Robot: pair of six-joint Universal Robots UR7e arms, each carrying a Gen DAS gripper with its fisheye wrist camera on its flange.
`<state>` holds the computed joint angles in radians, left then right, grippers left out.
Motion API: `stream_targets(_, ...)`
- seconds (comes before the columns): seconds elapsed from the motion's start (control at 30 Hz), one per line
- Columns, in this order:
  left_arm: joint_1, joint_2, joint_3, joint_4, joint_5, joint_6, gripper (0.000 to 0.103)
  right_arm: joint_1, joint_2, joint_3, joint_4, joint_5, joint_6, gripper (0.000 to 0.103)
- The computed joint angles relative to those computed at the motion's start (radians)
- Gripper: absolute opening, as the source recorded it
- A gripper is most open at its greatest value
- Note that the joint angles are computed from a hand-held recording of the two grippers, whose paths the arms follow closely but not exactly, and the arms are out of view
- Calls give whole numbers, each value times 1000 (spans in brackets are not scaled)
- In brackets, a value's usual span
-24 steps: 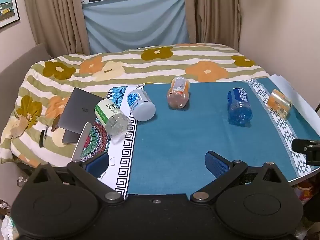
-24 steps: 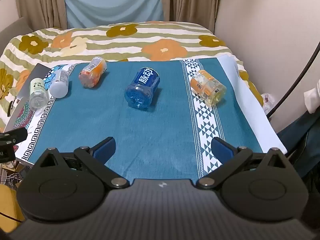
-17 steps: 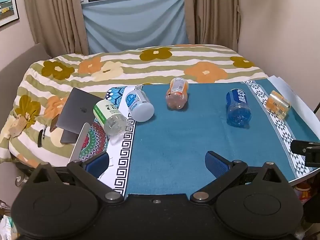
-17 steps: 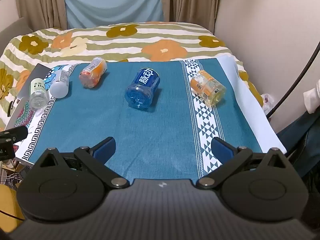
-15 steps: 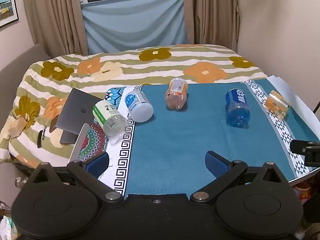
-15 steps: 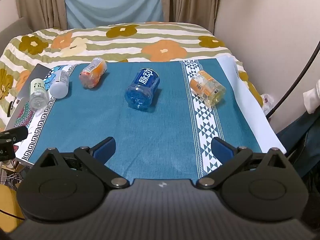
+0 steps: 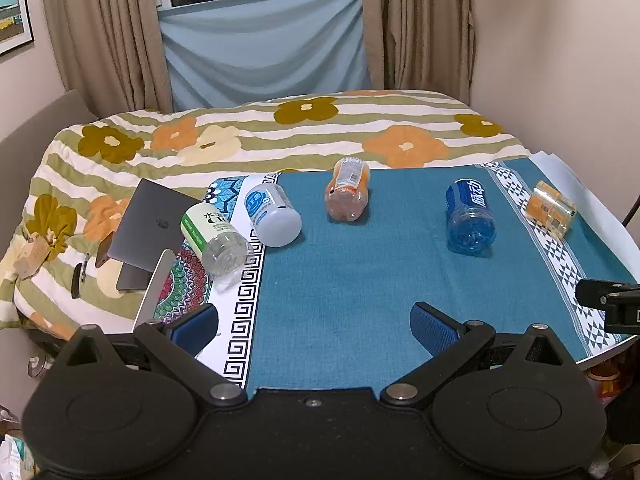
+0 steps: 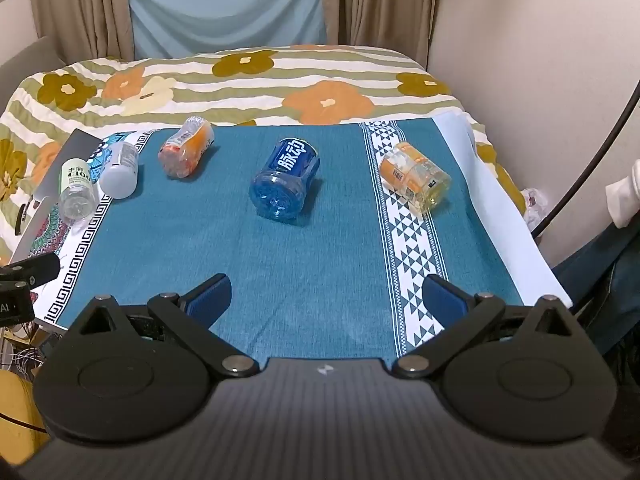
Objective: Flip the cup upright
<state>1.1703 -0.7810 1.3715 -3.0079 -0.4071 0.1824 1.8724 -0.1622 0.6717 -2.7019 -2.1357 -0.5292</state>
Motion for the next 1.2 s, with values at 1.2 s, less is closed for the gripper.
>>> stream_targets(1.2,4,5,-12,15,5,-8,103,-1,11,-22,19,-4,0,103)
